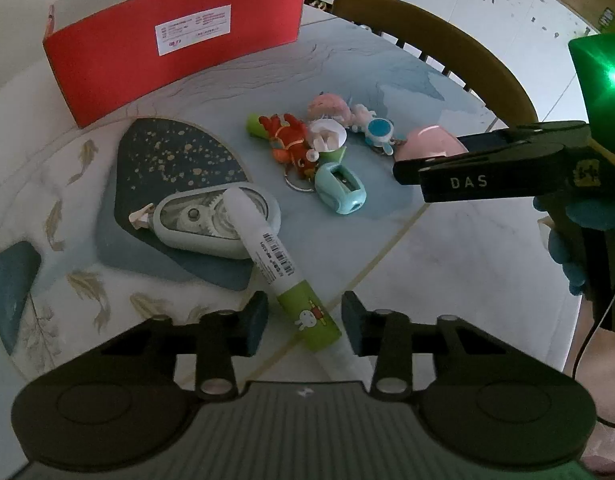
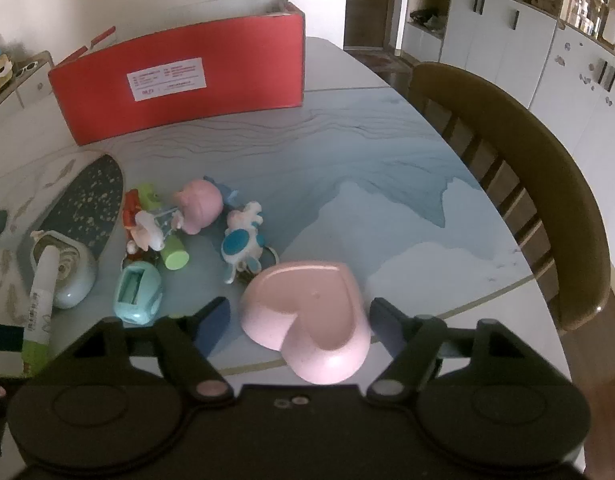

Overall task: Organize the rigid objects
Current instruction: 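Grasp the white-green glue stick with the left tool while the right tool grasps the pink heart dish, then carry the glue stick with the left tool while the right tool carries the heart dish into the red box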

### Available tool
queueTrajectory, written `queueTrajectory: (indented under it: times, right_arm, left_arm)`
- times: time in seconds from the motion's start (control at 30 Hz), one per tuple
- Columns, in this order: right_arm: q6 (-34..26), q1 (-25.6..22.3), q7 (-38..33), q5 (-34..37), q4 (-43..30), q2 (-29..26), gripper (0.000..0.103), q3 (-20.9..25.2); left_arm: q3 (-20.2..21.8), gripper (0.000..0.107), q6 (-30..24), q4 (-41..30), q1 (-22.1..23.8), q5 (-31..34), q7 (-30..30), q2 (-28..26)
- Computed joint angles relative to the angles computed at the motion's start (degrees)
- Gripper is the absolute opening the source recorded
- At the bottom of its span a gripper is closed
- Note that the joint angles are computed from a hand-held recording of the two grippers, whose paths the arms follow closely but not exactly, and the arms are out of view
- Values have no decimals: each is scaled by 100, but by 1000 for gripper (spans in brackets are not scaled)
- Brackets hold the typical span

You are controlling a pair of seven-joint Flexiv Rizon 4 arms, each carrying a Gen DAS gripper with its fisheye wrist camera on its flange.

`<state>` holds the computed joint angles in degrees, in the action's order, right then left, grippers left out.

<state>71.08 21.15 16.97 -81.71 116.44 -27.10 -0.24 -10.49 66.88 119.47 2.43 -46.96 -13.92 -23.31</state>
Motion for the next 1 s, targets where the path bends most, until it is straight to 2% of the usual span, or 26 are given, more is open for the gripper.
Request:
queueTrajectory:
  times: [0.17, 0.33, 0.8, 1.0]
  right_arm:
    - [-79, 17, 83, -72, 9, 16, 72, -4]
    - [-118, 1, 133, -120, 16, 23, 71, 23]
    - [-118, -95, 478, -297, 287, 376, 71, 205]
    - [-186, -70, 143, -39, 347, 598, 71, 356]
  left_arm:
    - [-10, 32, 107, 38, -22, 7, 67, 20]
    - [26, 18, 37, -10, -13, 54, -52, -2]
    - [41, 17, -222, -90, 78, -241, 2, 86]
    - [153, 17, -377, -219, 45, -275, -137, 137]
